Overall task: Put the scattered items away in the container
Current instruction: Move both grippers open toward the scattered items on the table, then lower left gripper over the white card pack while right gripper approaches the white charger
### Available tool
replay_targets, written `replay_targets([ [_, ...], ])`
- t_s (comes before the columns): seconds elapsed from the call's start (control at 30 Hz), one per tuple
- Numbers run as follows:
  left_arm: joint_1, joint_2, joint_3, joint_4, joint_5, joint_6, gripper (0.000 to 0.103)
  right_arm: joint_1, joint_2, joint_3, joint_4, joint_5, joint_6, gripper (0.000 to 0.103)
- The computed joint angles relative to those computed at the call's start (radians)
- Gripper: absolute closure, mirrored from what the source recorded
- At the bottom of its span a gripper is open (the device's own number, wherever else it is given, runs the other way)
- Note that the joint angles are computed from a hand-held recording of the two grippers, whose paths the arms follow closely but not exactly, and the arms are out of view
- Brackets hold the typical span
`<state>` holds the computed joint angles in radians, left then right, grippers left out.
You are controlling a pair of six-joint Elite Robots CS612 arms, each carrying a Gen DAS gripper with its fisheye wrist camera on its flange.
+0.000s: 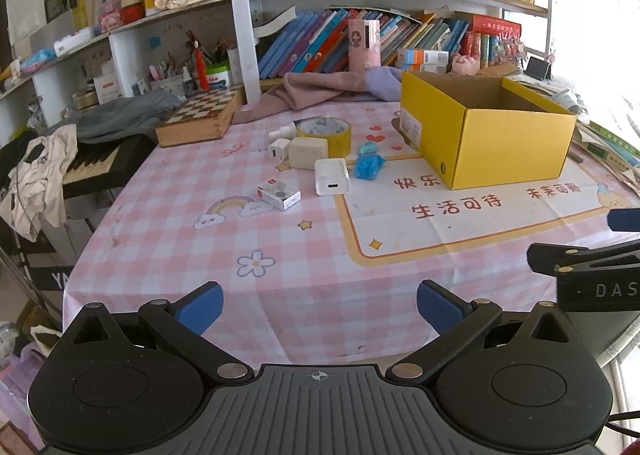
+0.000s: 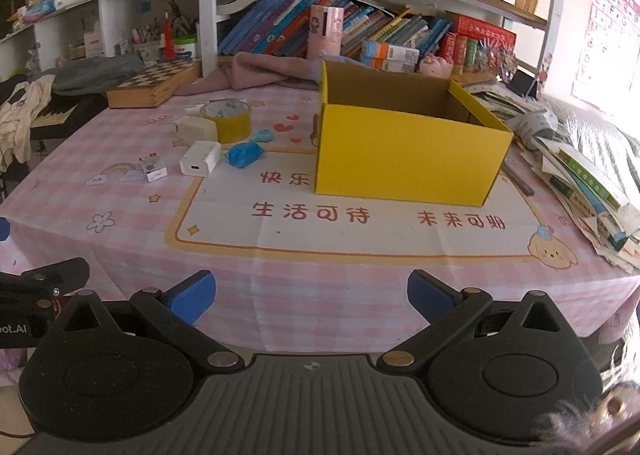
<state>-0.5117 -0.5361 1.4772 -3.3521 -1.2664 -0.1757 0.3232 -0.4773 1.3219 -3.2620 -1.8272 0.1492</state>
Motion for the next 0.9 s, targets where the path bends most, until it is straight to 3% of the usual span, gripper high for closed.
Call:
replay_targets([
  [0.47,0.022,0.007,-0.017,0.007,-0.011,-0.039,0.0,0.0,0.035,-0.069,-0.027,0.096,-0.102,0.002],
  [0.7,0.038,0.027,-0.06,0.023,0.01,-0.081,0.0,-0.005,0.073,-0.156,-0.006,0.141,-0.14,0.002],
  [0.9,0.05,0.056,-0.125,0.044,0.018,-0.092,0.004,-0.015,0.115,-0.258,0.056,0.191,-0.174,0.009],
])
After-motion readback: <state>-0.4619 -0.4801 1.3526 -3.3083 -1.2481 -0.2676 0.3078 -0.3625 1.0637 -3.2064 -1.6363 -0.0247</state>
